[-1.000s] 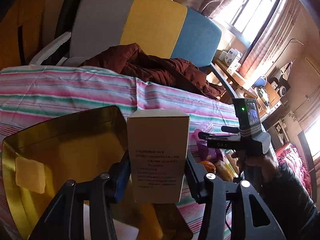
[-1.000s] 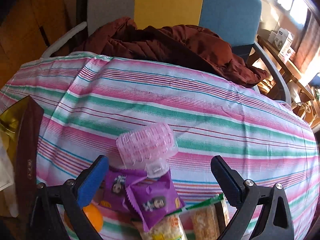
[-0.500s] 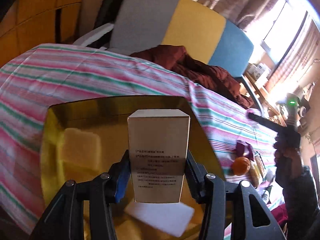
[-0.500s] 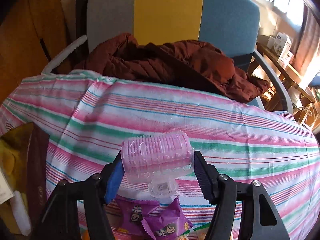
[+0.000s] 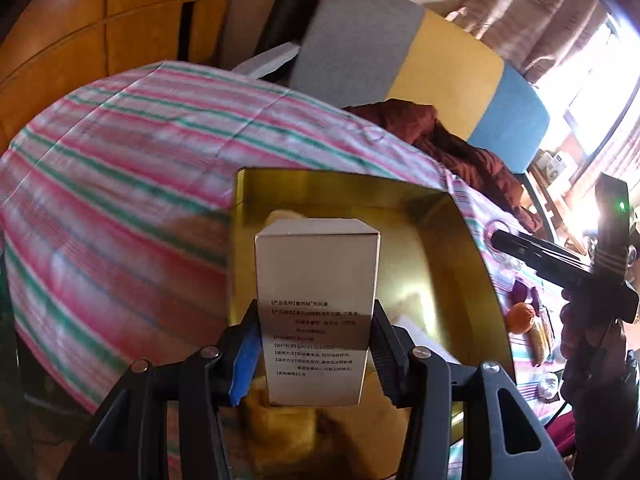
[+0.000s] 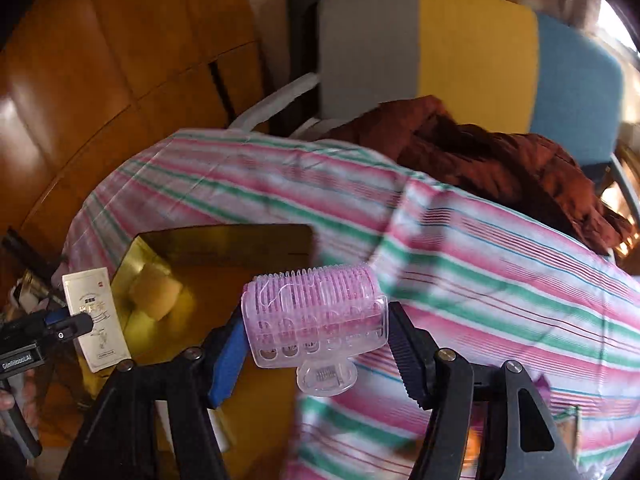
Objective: Organize objects
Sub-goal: 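Carry the box and roller into the tray and open both grippers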
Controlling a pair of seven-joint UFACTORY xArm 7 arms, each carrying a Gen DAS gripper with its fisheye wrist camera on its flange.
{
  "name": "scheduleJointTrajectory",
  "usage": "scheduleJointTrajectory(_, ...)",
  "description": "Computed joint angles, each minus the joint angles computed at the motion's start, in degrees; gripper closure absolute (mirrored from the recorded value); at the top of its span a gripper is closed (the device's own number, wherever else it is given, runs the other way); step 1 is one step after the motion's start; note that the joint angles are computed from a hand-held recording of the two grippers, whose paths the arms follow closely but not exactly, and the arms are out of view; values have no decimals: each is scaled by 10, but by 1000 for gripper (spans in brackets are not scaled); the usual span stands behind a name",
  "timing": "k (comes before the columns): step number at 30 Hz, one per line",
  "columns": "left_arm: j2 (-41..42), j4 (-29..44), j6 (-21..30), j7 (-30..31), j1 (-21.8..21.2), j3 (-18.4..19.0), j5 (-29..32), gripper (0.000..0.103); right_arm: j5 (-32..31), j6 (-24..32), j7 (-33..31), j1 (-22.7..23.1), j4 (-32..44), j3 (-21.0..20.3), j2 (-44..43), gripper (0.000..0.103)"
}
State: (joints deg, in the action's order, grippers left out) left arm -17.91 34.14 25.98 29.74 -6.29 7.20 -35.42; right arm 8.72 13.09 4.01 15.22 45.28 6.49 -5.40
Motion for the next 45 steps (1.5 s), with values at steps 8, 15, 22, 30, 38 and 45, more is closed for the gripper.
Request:
scheduleJointTrajectory(8, 3, -17, -17, -35, 16, -8, 33, 46, -266, 56, 250, 35, 125, 5, 123, 32)
scheduleJointTrajectory(15, -42, -54, -59, -31, 3, 3, 28, 42, -319, 50, 316, 47, 111, -12, 105, 17)
scheduleJointTrajectory(22, -112, -108, -125, -72, -13, -12, 86, 42, -401, 44, 408, 32, 37, 14, 29, 6)
scheduleJointTrajectory(30, -193, -170, -157, -132, -17, -44, 170, 42, -512, 58, 527, -4, -46, 92, -67, 0)
scheduleJointTrajectory(38, -247, -209, -147, -186, -24, -62, 240, 42, -485, 64, 534, -21, -119, 133, -160, 0)
scheduleJointTrajectory(45, -277, -225, -137, -212, -51, -71, 281, 42, -433, 69, 504, -43, -173, 146, -240, 0)
